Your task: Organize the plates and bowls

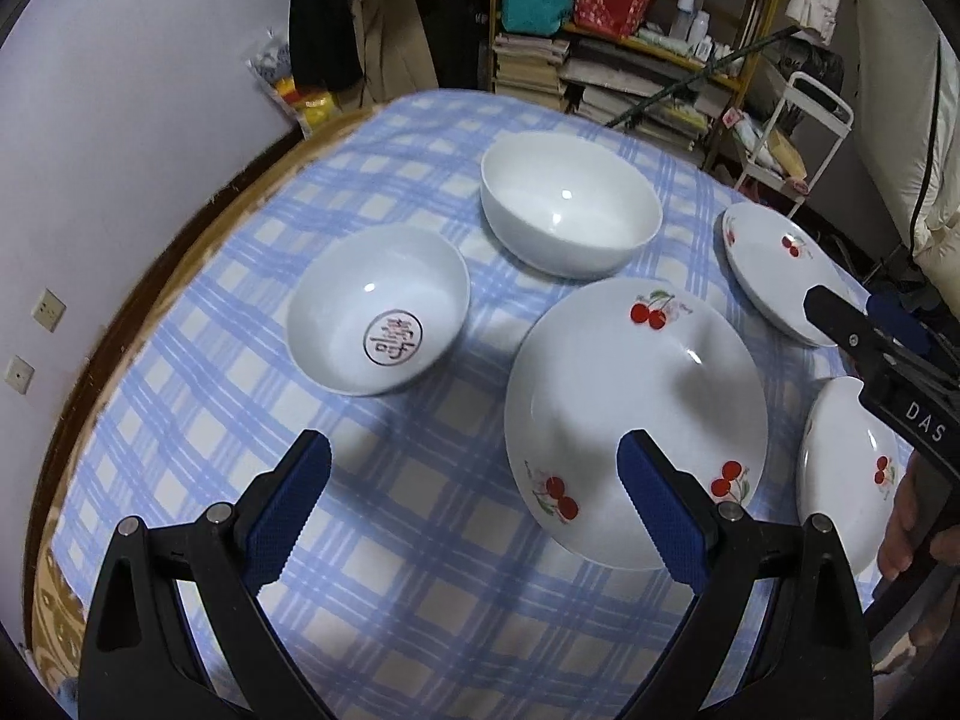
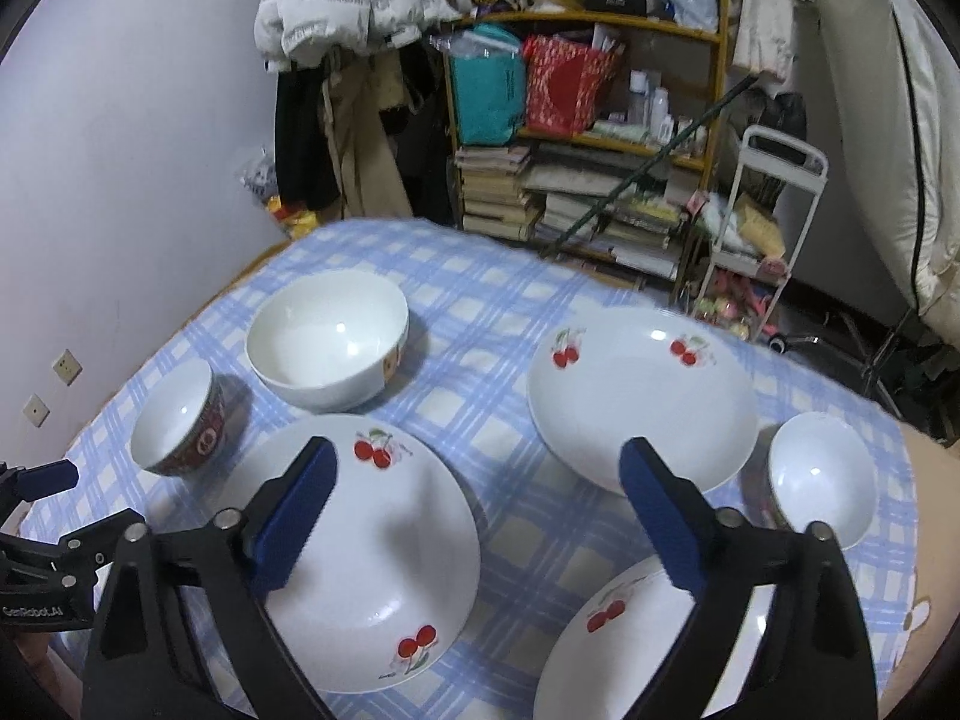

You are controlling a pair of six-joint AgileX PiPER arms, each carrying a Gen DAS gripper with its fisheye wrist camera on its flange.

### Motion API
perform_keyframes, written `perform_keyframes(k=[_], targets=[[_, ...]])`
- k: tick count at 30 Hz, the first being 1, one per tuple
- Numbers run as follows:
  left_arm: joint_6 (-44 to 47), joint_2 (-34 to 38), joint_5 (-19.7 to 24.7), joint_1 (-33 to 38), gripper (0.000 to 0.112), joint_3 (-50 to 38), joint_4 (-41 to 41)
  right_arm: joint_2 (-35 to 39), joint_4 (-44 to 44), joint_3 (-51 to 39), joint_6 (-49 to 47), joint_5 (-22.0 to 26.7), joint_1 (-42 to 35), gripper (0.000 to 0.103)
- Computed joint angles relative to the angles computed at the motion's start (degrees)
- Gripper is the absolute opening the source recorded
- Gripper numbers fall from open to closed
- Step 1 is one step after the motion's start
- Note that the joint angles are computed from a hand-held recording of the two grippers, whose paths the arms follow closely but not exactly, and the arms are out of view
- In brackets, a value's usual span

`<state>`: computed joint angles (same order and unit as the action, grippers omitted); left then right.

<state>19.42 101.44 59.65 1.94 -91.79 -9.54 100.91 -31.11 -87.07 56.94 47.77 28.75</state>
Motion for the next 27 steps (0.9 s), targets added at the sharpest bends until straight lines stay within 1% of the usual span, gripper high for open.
perform_keyframes(k=[2, 3, 4, 6, 8, 10, 11, 12, 14, 16, 19, 20, 21, 22, 23, 24, 26, 27], targets=[[-1.19, 1.07, -0.21, -0.5, 0.095, -0.13, 1.37, 0.45, 2.2, 0.79, -1.17, -1.69, -1.13, 0.095], [-1.78, 1.44, -0.41, -0.96, 0.095, 0.02, 2.24, 0.9, 3.52, 0.9, -2.1, -2.39, -1.72, 0.091], [-1.62, 1.68, -0.31, -1.03, 0.095, 0.06, 2.15, 1.34, 4.4, 0.71, -2.94, -2.63, -2.1, 0.085], [-1.24, 2.63, 0.51, -1.17, 0.095, -0.23, 1.49, 2.58, 6.6, 0.07, -5.3, -2.79, -2.87, 0.078], [-1.03, 3.83, 1.38, -0.93, 0.095, -0.66, 0.09, 3.53, 7.82, -0.34, -6.59, -3.01, -3.14, 0.075], [-1.46, 4.83, 1.61, -0.99, 0.094, -0.82, 0.07, 4.52, 9.89, -0.7, -8.54, -3.38, -3.7, 0.068], [-1.77, 5.41, 1.75, -1.45, 0.092, -1.07, 1.05, 5.13, 11.21, -1.05, -9.74, -3.36, -4.0, 0.066], [-1.86, 5.95, 2.0, -1.83, 0.087, -1.48, 1.87, 5.66, 12.06, -1.5, -10.45, -3.12, -4.05, 0.063], [-2.22, 7.34, 2.97, -2.4, 0.084, -2.61, 2.66, 6.44, 13.28, -2.07, -11.52, -2.59, -4.17, 0.06], [-2.5, 8.59, 3.79, -2.5, 0.083, -3.5, 2.39, 7.15, 14.19, -2.46, -12.27, -2.28, -4.36, 0.054], [-2.78, 9.58, 4.11, -3.09, 0.074, -4.05, 2.97, 8.14, 15.99, -3.05, -13.8, -1.74, -4.48, 0.048], [-2.22, 10.06, 4.66, -3.07, 0.064, -4.47, 2.67, 8.36, 16.6, -3.06, -14.52, -1.66, -4.59, 0.046], [-1.35, 10.65, 5.56, -2.86, 0.046, -5.02, 1.91, 8.65, 17.07, -3.2, -15.07, -1.36, -4.63, 0.041], [-1.06, 11.11, 6.26, -2.86, 0.038, -5.42, 1.74, 8.91, 17.08, -3.32, -15.15, -0.89, -4.59, 0.034], [-1.2, 11.78, 7.11, -2.97, 0.034, -6.01, 1.83, 9.2, 16.32, -3.52, -14.28, -0.21, -4.38, 0.031], [-1.18, 11.97, 7.03, -2.86, 0.032, -6.02, 1.45, 9.25, 16.13, -3.41, -14.11, -0.31, -4.38, 0.029], [-0.53, 12.42, 7.26, -2.55, 0.03, -6.59, 0.03, 9.39, 16.92, -3.27, -15.0, -0.8, -4.62, 0.026], [-0.28, 13.07, 8.14, -2.31, 0.03, -7.67, -1.04, 9.55, 17.52, -3.38, -15.57, -0.84, -4.8, 0.022]])
